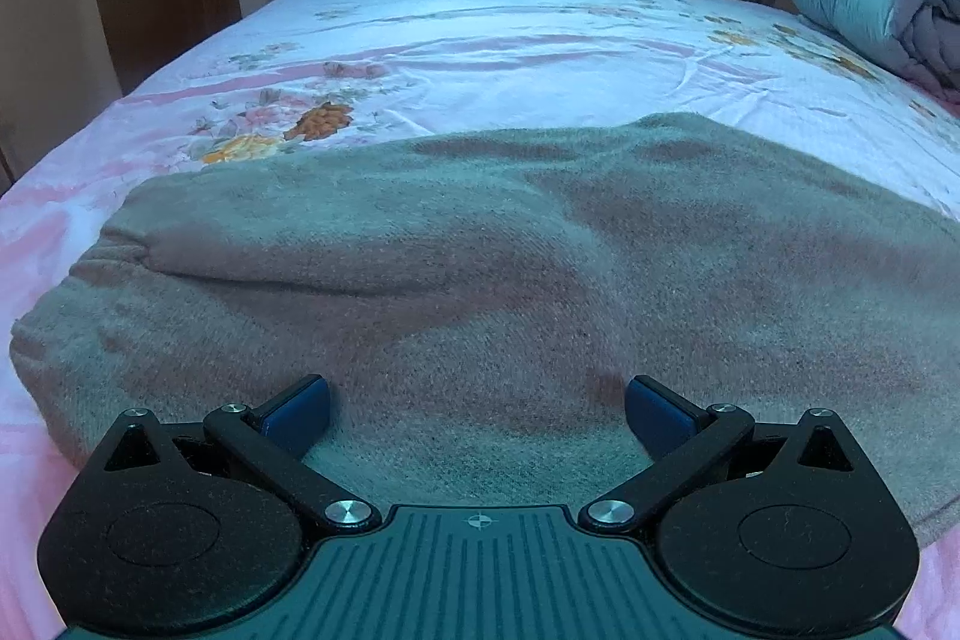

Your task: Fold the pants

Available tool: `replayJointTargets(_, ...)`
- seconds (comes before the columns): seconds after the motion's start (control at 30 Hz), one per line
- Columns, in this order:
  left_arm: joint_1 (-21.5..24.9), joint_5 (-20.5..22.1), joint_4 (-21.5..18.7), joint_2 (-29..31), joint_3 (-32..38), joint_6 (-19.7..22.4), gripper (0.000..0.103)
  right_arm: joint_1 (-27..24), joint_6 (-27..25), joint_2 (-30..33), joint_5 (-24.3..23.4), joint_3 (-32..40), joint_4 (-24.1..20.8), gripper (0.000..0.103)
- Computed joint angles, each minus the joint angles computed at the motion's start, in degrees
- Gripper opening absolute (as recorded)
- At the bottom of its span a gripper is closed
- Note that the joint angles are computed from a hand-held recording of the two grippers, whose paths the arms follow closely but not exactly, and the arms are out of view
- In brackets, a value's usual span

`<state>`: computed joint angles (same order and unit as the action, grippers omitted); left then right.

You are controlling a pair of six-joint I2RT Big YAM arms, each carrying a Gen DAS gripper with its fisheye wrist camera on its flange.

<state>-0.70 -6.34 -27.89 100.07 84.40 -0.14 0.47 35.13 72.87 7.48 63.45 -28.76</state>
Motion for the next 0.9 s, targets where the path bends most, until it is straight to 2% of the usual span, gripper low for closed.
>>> replayJointTargets(0.13,0.1,0.3,-0.3,0.0,0.1,0.0,0.103,-1.0,4.9,-0.5,-3.1,-2.0,1.9,0.000)
replayJointTargets(0.2,0.2,0.5,0.0,0.0,0.0,0.1,0.103,-0.5,3.6,-0.4,-2.9,0.1,2.4,0.000)
replayJointTargets(0.3,0.1,0.3,0.2,0.0,-0.2,0.0,0.103,0.1,0.3,0.0,-4.2,4.8,5.8,0.000)
replayJointTargets(0.37,0.1,0.3,0.4,-0.1,-0.4,-0.1,0.103,1.0,-2.2,-0.5,-5.2,7.4,9.6,0.000)
replayJointTargets(0.43,0.2,0.5,0.4,-0.2,-0.5,-0.3,0.103,1.6,-3.7,-2.1,-5.4,7.3,12.8,0.000)
replayJointTargets(0.5,0.2,0.6,1.0,-0.4,-0.8,-0.3,0.103,1.5,-3.0,-3.8,-4.6,4.9,13.9,0.000)
replayJointTargets(0.57,0.2,0.4,1.7,-0.5,-1.3,-0.2,0.103,0.2,1.1,-4.5,-4.6,0.1,14.5,0.000)
replayJointTargets(0.63,0.1,0.3,2.2,-0.6,-1.6,-0.1,0.103,-2.4,7.3,-1.9,-6.7,-3.1,10.2,0.000)
replayJointTargets(0.67,0.1,0.3,2.2,-0.6,-1.6,-0.1,0.103,-3.8,11.2,-0.4,-9.0,-5.0,9.3,0.000)
replayJointTargets(0.7,0.1,0.3,1.8,-0.5,-1.4,-0.1,0.103,-4.7,14.2,0.4,-10.4,-7.2,9.9,0.000)
replayJointTargets(0.77,0.1,0.4,1.1,-0.4,-0.9,0.1,0.103,-5.5,19.2,-1.0,-12.1,-12.6,17.5,0.000)
replayJointTargets(0.8,0.1,0.4,1.0,-0.3,-0.8,0.1,0.103,-5.2,20.1,-1.3,-11.6,-13.3,18.7,0.000)
replayJointTargets(0.9,0.1,0.1,1.4,-0.3,-0.9,0.0,0.103,-4.1,19.3,-0.6,-9.7,-11.6,17.7,0.000)
